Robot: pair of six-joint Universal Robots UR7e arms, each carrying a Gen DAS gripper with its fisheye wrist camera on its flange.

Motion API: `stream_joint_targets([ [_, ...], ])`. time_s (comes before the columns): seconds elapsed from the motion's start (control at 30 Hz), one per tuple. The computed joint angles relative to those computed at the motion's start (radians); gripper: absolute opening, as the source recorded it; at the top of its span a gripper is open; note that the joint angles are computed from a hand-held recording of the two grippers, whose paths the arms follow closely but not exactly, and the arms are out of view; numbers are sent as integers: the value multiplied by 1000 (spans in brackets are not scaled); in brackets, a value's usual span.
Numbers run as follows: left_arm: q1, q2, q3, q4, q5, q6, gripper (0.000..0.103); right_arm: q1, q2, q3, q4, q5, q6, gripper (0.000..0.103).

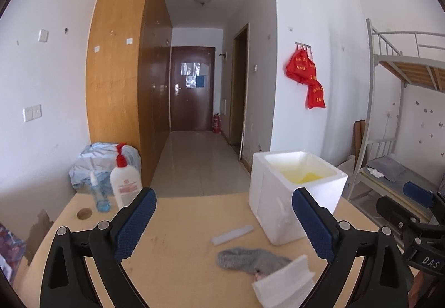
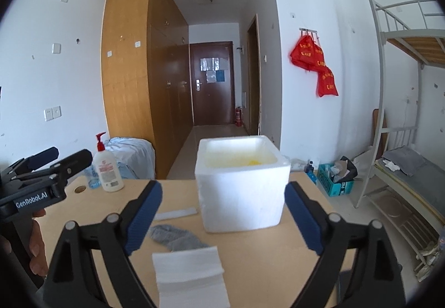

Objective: Organize soft objects
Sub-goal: 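Withdraw both tools from the box toward the white paper towel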

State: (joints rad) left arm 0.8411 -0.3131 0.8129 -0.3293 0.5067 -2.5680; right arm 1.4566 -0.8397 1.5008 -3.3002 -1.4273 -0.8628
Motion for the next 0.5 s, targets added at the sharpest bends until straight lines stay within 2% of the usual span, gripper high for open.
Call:
stream_joint_targets([
  [0.27, -34, -86, 214, -108, -52, -65, 102, -19, -49, 115, -17, 26, -20, 95],
  [0.5, -40, -102, 269, -43, -83, -178, 102, -30, -63, 162, -29, 22, -31, 95],
])
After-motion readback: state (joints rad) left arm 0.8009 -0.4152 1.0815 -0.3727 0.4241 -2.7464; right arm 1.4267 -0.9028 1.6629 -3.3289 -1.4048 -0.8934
